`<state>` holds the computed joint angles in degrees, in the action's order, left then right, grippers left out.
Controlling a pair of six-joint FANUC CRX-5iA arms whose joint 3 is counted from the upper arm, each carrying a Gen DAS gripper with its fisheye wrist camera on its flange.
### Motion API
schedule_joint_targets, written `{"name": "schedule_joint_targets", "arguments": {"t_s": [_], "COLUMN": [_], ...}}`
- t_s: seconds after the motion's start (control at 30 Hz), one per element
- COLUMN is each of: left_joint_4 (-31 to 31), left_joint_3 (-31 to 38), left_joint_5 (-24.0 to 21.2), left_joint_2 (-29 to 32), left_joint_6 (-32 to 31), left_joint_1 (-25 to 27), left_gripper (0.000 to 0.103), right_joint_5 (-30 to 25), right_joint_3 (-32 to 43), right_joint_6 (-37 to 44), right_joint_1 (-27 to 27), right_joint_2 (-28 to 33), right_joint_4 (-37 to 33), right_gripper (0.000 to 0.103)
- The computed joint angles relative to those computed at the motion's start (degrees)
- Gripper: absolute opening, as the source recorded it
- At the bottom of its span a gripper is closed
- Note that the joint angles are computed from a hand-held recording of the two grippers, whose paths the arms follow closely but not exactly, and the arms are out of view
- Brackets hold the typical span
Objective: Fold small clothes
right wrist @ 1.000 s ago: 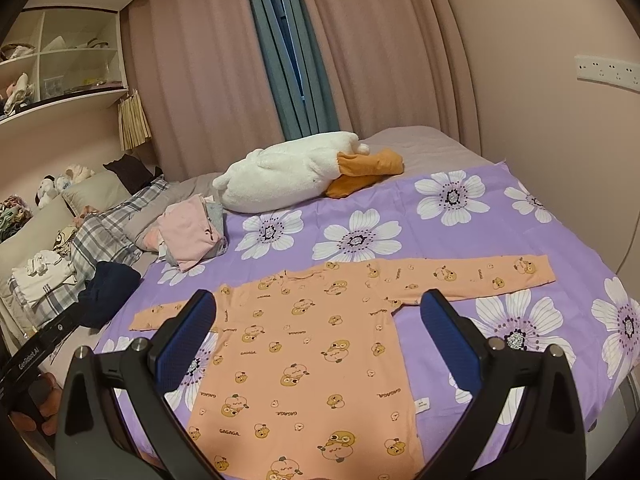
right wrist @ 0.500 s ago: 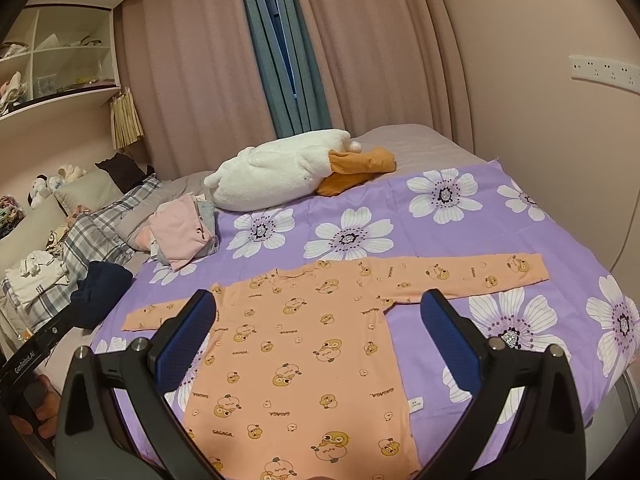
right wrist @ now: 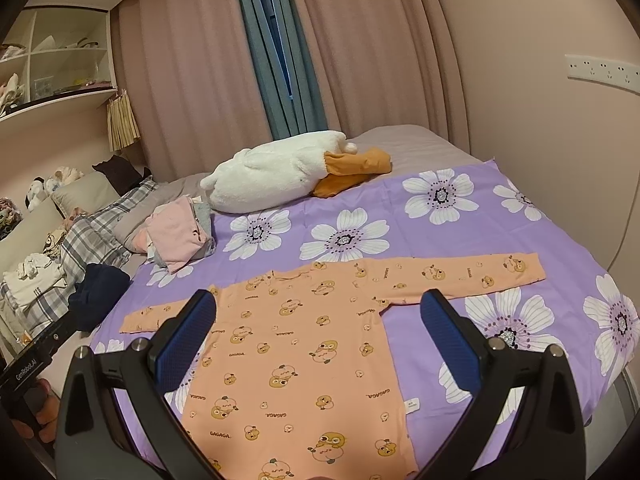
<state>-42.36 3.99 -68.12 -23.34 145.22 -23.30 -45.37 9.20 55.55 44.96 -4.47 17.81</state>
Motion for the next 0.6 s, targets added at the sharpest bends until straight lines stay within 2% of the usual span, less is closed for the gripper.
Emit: {"name": "schedule_joint_targets", "arguments": {"t_s": [0.6], "left_joint_4": [0.4], "left_joint_3": [0.1], "left_joint_5": [0.0], "left_joint_2": [0.3], "left_joint_6": [-1.0], "left_joint_1": [-0.2], "left_gripper": [0.102], "right_joint_5": [0.1], "right_joint_3": [-0.1], "right_joint_6": [-0.3], "right_joint_1": [-0.3], "right_joint_2": [0.1], "right_joint_4": [0.3], "right_gripper": [0.102]}}
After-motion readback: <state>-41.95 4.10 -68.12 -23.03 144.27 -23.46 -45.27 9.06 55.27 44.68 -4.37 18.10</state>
